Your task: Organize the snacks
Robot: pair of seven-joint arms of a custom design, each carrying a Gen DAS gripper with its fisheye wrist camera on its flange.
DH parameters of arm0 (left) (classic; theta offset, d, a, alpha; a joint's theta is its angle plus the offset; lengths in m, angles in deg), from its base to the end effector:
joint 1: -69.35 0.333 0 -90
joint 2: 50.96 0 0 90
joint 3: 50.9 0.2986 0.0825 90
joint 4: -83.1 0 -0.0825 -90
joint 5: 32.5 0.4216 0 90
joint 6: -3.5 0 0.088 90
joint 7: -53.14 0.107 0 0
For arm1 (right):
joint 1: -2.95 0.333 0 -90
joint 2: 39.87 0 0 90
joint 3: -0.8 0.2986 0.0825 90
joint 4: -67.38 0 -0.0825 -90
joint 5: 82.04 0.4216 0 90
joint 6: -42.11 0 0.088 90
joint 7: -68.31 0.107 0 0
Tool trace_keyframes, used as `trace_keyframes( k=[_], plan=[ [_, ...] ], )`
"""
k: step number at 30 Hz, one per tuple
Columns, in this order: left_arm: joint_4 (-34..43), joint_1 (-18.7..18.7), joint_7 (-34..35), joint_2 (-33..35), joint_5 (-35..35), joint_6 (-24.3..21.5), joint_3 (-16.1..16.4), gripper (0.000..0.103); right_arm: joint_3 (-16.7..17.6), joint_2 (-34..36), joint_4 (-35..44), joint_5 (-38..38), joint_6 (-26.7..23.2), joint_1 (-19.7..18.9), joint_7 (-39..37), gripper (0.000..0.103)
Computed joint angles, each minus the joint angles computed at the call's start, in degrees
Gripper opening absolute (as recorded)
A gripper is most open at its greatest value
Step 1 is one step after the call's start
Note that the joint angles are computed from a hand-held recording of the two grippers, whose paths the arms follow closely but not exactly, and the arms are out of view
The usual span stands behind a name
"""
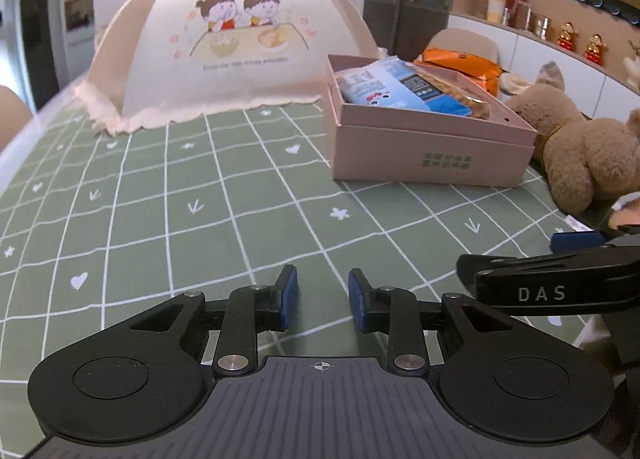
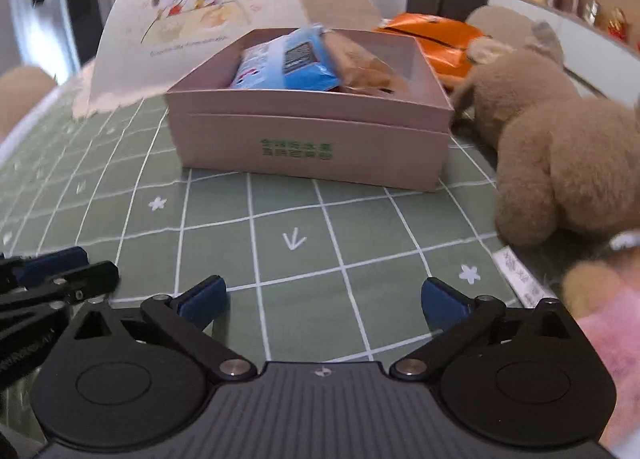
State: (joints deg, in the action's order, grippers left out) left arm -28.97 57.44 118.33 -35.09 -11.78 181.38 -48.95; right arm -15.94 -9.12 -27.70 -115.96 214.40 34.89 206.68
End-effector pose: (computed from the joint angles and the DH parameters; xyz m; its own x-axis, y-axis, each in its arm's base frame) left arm 0.6637 -0.1482 0.3975 -0.1188 -0.9922 0.0372 -0.6407 0.0480 -0.7663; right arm 0.6966 0.2655 0.3553 0.0811 -0.9967 0.0004 -0.6360 -0.0520 -0.7699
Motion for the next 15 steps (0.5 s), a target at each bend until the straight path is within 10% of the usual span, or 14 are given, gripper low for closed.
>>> trace_keyframes(
  k=[5,15],
  plan=[
    [2.53,-14.91,-17.03,2.63,16.28,1.96,16.72,0.032,-5.78,1.17,-0.65,-2.35,4.46,3.89,3.77,0.103],
    [2.53,-9.47,-17.75,2.70,16.94,3.43,11.55,0.032,-12.91,3.04,-1.55,2.03,8.29,9.71,2.80,0.103]
  ],
)
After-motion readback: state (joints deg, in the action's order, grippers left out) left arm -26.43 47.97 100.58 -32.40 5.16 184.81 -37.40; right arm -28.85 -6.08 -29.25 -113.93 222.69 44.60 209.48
